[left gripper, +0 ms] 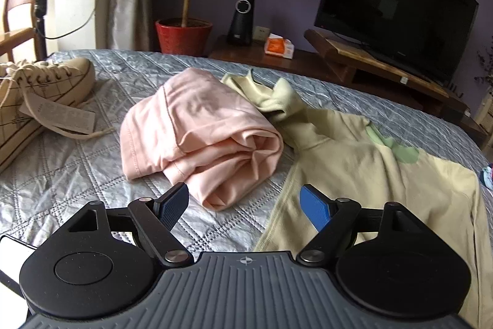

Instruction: Fold clothes

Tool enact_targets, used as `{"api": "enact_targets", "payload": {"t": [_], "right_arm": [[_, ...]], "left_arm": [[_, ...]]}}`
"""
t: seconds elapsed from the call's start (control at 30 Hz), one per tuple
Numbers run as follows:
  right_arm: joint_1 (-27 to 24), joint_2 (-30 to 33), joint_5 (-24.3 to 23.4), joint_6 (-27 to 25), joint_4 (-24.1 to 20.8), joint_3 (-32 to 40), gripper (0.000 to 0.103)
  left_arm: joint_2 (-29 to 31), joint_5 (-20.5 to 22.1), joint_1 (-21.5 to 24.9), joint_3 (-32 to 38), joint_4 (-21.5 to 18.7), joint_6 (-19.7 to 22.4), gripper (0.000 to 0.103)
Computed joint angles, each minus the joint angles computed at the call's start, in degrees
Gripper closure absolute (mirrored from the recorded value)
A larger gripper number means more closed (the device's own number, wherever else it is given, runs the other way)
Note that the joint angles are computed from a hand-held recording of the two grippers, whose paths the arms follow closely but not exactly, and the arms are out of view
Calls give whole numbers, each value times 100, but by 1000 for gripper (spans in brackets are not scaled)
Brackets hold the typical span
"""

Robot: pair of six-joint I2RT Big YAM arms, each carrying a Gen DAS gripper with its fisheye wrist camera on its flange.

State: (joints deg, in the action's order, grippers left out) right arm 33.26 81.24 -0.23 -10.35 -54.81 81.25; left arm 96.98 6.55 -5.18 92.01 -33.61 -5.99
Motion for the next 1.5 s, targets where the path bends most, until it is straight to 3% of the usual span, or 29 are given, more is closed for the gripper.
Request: {"api": "enact_targets", "payload": {"t": [0.1,0.27,0.3,0.33,0.43,0.77,0.83,0.9,0.97,1.0,1.03,1.07,1.17,1.27,1.37,1.5], "right_arm": [[13,276,66,146,544,-99,35],[-67,490,405,3,862,-240,35],[-119,519,418,107,831,-199,51],[-194,576,385,341,764,-109,80],[-461,728,132,1094,652,98,89],[-959,512,-1185,2283,895,121,89],[-975,514,-1596,2081,637,205,89],[-912,646,-1991,1528,87,402,87],[-812,861,-2279,962,-614,645,78],[-778,885,-2308,791,-732,677,60],[-742,898,-2332,633,-808,686,50],[-704,897,-2352,490,-834,664,49],[-782,639,-2478,1001,91,420,50],[-719,682,-1635,1153,857,501,49],[-454,1036,-1018,163,968,864,52],[-171,1541,-940,-500,894,1200,54]], "left_arm": [[11,-119,17,17,15,-49,19],[37,-156,78,54,-16,-151,19],[42,-141,90,62,-19,-181,19],[47,-125,98,68,-24,-203,19],[48,-101,101,70,-23,-202,19],[22,-2,96,20,16,-134,19],[17,-4,108,14,32,-185,19],[21,-26,119,20,26,-230,19],[20,-41,126,23,24,-255,19],[15,-55,127,17,35,-255,19],[9,-94,129,10,50,-259,19],[2,-141,131,2,66,-265,19],[-46,-534,125,-58,209,-234,19],[-90,-1187,131,-122,403,-176,19],[-80,-1476,221,-104,411,-415,19],[-88,-1806,315,-103,466,-583,19]]}}
